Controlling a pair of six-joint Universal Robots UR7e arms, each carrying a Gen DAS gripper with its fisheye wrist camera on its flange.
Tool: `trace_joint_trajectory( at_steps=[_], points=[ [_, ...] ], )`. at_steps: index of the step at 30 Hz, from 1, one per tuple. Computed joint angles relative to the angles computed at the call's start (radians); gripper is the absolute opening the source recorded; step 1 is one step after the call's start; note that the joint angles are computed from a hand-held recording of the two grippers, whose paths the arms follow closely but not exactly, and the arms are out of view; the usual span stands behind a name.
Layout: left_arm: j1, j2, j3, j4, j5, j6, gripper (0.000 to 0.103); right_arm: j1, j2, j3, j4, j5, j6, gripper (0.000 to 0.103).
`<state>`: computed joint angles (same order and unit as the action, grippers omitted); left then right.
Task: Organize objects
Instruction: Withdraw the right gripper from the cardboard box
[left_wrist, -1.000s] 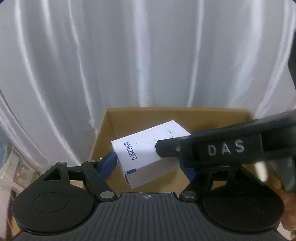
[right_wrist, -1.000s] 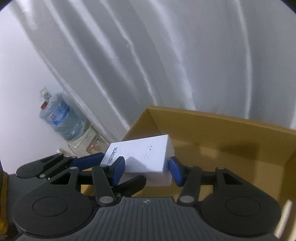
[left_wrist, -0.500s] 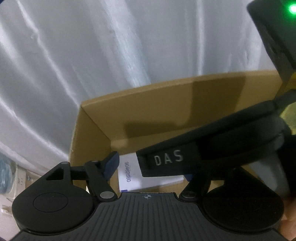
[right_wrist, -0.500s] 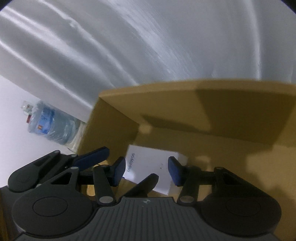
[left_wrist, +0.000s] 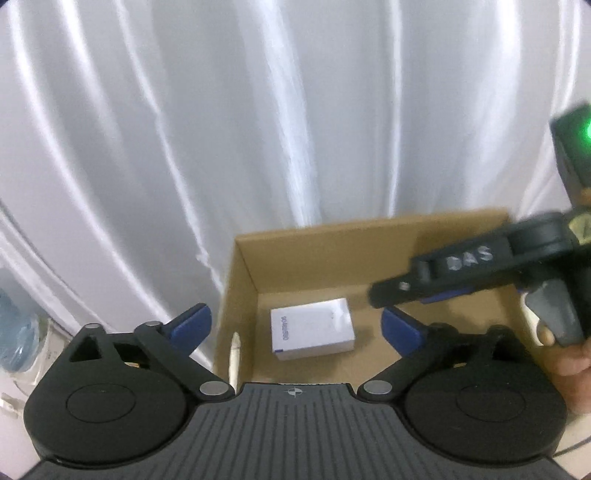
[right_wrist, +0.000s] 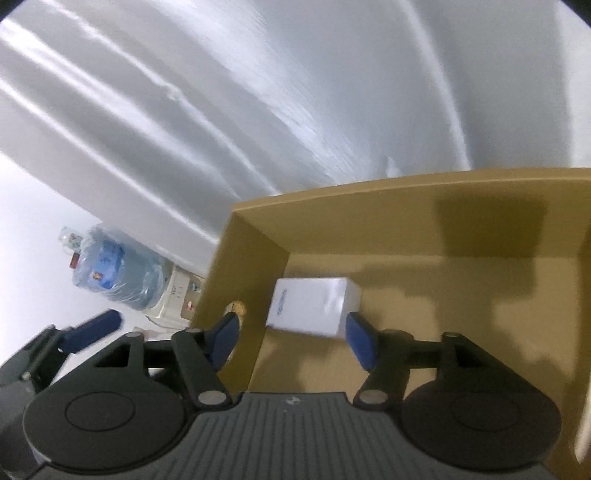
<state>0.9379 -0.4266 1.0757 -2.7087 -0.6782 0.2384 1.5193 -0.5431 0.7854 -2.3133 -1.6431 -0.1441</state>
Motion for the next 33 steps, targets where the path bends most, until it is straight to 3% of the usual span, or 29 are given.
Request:
trace_joint_trajectory(
  at_steps=[1,3,6,8,10,12,15,19,25,29,33],
  points=[
    [-0.015,-0.036,0.051,-0.012,0.017,-0.022,0.102,0.004,-0.044,0.069,-0.037,0.004,-0.011,0.072],
    [-0.02,-0.057,0.068,-0.087,-0.033,0.005,0.103,0.013,-0.149,0.238,-0.133,0.019,-0.038,0.078],
    [-0.038,-0.128,0.193,-0.204,-0.05,-0.032,0.103,0.023,-0.27,0.416,-0.246,0.047,-0.073,0.089],
    [-0.054,-0.186,0.307,-0.273,-0.075,-0.096,0.103,0.027,-0.351,0.541,-0.327,0.067,-0.1,0.1],
    [-0.058,-0.243,0.43,-0.34,-0.112,-0.168,0.103,0.031,-0.429,0.663,-0.408,0.073,-0.133,0.103],
    [-0.064,-0.302,0.547,-0.37,-0.155,-0.275,0.103,0.04,-0.494,0.787,-0.497,0.039,-0.167,0.103],
    [-0.067,-0.366,0.722,-0.47,-0.209,-0.435,0.103,0.067,-0.547,0.945,-0.658,-0.093,-0.215,0.103],
    [-0.084,-0.403,0.879,-0.59,-0.189,-0.584,0.103,0.095,-0.553,1.1,-0.865,-0.255,-0.323,0.103],
    [-0.119,-0.406,0.956,-0.592,-0.079,-0.629,0.103,0.135,-0.5,1.213,-1.082,-0.413,-0.445,0.103],
    [-0.153,-0.416,0.981,-0.566,0.014,-0.642,0.103,0.161,-0.464,1.246,-1.218,-0.448,-0.536,0.103],
    [-0.148,-0.397,0.976,-0.576,0.047,-0.592,0.103,0.176,-0.399,1.24,-1.37,-0.477,-0.647,0.103]
  ],
)
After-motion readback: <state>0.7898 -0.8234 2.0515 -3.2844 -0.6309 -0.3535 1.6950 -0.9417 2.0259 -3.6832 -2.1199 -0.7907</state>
